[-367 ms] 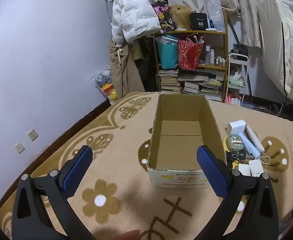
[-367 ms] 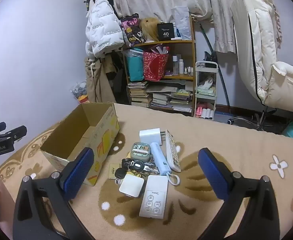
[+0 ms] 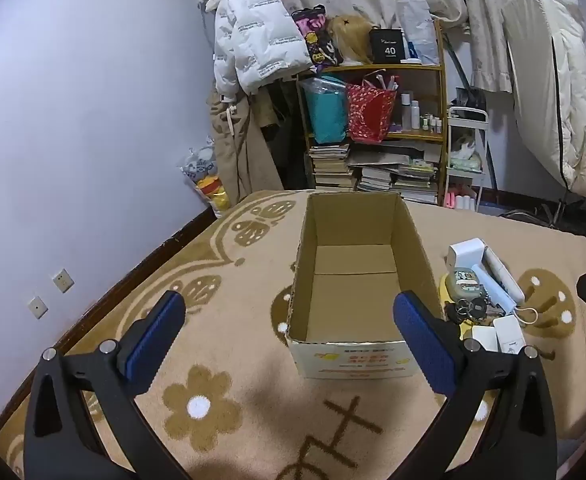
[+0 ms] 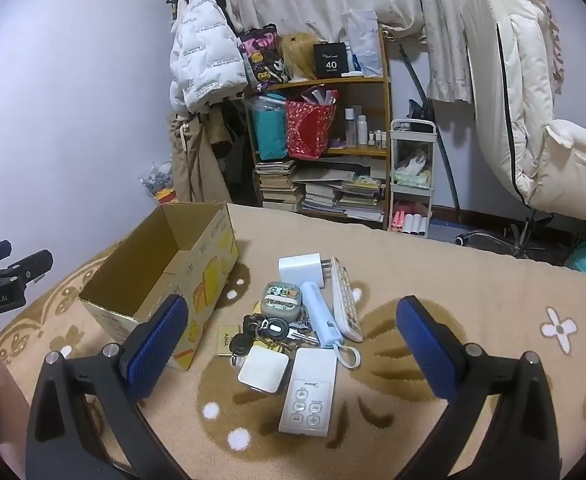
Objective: Organize rigid objects
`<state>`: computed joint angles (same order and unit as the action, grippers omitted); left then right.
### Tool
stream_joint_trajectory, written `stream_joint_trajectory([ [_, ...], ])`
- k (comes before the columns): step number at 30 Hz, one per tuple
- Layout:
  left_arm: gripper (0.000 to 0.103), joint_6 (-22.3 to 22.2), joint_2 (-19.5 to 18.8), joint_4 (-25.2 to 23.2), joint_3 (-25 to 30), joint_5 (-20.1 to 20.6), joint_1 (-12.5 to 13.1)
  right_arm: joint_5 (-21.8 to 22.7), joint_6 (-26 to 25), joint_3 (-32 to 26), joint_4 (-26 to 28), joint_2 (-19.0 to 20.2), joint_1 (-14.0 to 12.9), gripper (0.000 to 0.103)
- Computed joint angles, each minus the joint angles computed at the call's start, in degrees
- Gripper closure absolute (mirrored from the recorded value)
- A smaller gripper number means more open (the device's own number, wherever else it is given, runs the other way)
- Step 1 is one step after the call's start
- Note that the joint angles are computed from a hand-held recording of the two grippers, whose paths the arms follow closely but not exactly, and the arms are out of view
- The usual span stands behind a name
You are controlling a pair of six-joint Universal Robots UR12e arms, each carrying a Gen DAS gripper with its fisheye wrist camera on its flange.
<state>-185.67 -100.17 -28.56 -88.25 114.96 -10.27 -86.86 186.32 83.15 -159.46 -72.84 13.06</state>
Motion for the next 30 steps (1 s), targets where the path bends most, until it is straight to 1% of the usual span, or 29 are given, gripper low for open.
stream_joint_trajectory([
  [5,0.0,0.0,-0.4,-0.6,0.7,0.3,-0.3,0.2,0.0,-0.3,0.5,0.0,0.0,0.0],
  [8,0.0,-0.1,-0.2,-0.7,1.0,-0.8,-0.1,0.3,-0.4,-0.2,0.5,0.0,0.0,0.0],
  [9,0.0,-0.2,0.5,0.4,-0.4,-1.6,0.5,0.4,-0.6,-0.1,0.5,-0.1,0.0,0.0],
  [24,0.0,-0.3,0.6,0.0,-0.5,-1.5,0.6,0.4,-0.9,-0.2,0.4,-0.1,0.0,0.0],
  [30,0.0,-0.2,0.6,0.0,-0.6,-1.5,0.6,0.1,-1.6,-0.5,0.3,0.2,0.5,0.0],
])
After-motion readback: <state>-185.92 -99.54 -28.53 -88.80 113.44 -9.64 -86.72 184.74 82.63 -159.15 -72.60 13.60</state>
